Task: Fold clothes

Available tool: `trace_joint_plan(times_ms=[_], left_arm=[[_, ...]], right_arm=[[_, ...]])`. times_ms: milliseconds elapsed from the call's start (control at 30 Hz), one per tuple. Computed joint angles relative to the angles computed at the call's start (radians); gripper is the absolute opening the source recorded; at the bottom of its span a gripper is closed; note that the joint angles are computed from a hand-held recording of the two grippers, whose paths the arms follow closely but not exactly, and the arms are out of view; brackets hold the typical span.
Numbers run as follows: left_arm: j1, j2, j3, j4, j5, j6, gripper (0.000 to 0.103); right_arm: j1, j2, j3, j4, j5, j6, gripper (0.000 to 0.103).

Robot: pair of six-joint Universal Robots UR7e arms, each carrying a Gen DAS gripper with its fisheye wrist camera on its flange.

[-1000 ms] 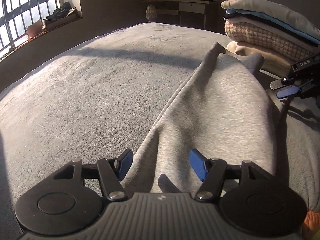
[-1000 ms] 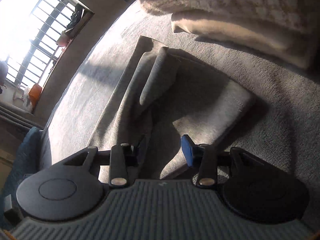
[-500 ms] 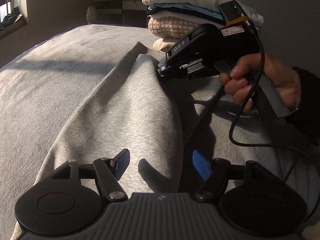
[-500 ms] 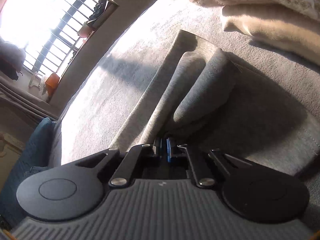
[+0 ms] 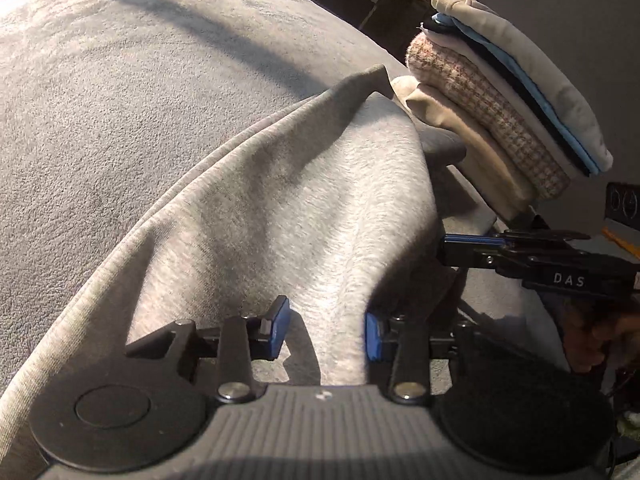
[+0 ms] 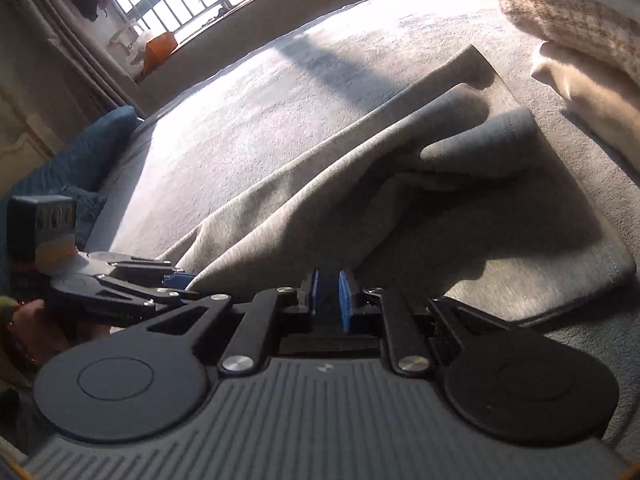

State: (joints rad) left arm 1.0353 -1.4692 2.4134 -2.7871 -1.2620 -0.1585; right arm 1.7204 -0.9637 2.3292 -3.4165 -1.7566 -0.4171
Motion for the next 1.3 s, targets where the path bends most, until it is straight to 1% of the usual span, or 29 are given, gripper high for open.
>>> trace_joint_plan(times_ms=[67,200,267,300,333,367,400,433,500,567,633,667,700,733,800,833,900,933,967,1000,1033,1100,1133,1167,1200,1233,1300], left_arm=[[0.022,-0.001,-0.010,0.006,-0.024,-0.007,0.036],[0.030,-0.010,-0.018,0.033,-0.038,-0.012,0.036],[0.034,-0.012,-0.024,0.043,-0.047,-0.011,0.036],[0.037,-0.012,-0.028,0.048,-0.053,-0.011,0.036],[0.044,-0.010,-0.033,0.052,-0.062,-0.012,0.036],[0.050,-0.009,-0.037,0.056,-0.071,-0.013,0.036],[0.056,-0.007,-0.042,0.060,-0.080,-0.014,0.036],[0.060,-0.004,-0.047,0.062,-0.086,-0.014,0.036],[0.067,0.002,-0.053,0.065,-0.096,-0.011,0.037],[0.065,0.003,-0.054,0.067,-0.094,-0.010,0.037],[0.065,0.003,-0.052,0.065,-0.097,-0.009,0.038],[0.066,0.002,-0.047,0.058,-0.098,-0.011,0.039],[0.065,0.002,-0.040,0.046,-0.098,-0.010,0.040],[0.066,0.003,-0.036,0.034,-0.099,-0.006,0.041],[0.067,0.012,-0.029,0.008,-0.097,0.002,0.041],[0.071,0.015,-0.026,-0.002,-0.100,0.002,0.041],[0.076,0.020,-0.025,-0.014,-0.105,-0.005,0.041],[0.080,0.020,-0.026,-0.016,-0.109,-0.010,0.041],[0.082,0.020,-0.026,-0.017,-0.113,-0.016,0.041],[0.085,0.021,-0.028,-0.018,-0.115,-0.023,0.040],[0.086,0.021,-0.027,-0.019,-0.117,-0.027,0.040],[0.084,0.018,-0.023,-0.024,-0.114,-0.035,0.039],[0.082,0.016,-0.019,-0.029,-0.109,-0.039,0.039],[0.079,0.015,-0.015,-0.035,-0.105,-0.043,0.039],[0.075,0.015,-0.010,-0.043,-0.098,-0.047,0.039],[0.071,0.014,-0.007,-0.048,-0.090,-0.048,0.039],[0.063,0.013,0.003,-0.064,-0.071,-0.065,0.036]], right_arm=[[0.014,0.041,-0.030,0.024,-0.018,-0.011,0.011],[0.027,0.041,-0.058,0.219,-0.058,-0.133,0.011],[0.048,-0.008,-0.037,0.312,-0.110,-0.207,0.011],[0.058,-0.034,-0.029,0.349,-0.133,-0.211,0.011],[0.067,-0.051,-0.028,0.370,-0.150,-0.197,0.011],[0.079,-0.057,-0.025,0.349,-0.160,-0.204,0.011],[0.087,-0.052,-0.017,0.292,-0.149,-0.237,0.011],[0.093,-0.041,-0.016,0.253,-0.124,-0.259,0.011],[0.101,0.001,-0.033,0.217,-0.064,-0.260,0.011],[0.103,0.037,-0.051,0.265,-0.021,-0.263,0.011],[0.101,0.064,-0.039,0.297,-0.037,-0.291,0.011],[0.097,0.063,-0.013,0.264,-0.031,-0.326,0.011],[0.091,0.041,0.006,0.263,-0.026,-0.321,0.011],[0.085,0.007,0.014,0.304,-0.028,-0.288,0.011],[0.070,-0.070,0.021,0.393,-0.034,-0.185,0.010],[0.060,-0.105,0.031,0.394,-0.025,-0.156,0.011],[0.014,-0.167,0.062,0.301,0.044,-0.104,0.011],[-0.011,-0.179,0.071,0.222,0.071,-0.052,0.014],[-0.035,-0.172,0.073,0.136,0.071,0.009,0.020],[-0.055,-0.157,0.068,0.053,0.059,0.072,0.025],[-0.074,-0.140,0.057,-0.024,0.041,0.137,0.033],[-0.113,-0.092,0.027,-0.150,0.009,0.228,0.036],[-0.131,-0.067,0.015,-0.210,0.010,0.254,0.042],[-0.149,-0.045,0.007,-0.251,0.028,0.267,0.050],[-0.167,-0.026,-0.002,-0.281,0.050,0.279,0.052],[-0.184,-0.007,-0.011,-0.308,0.073,0.292,0.053],[-0.225,0.004,-0.026,-0.267,0.178,0.327,0.052]])
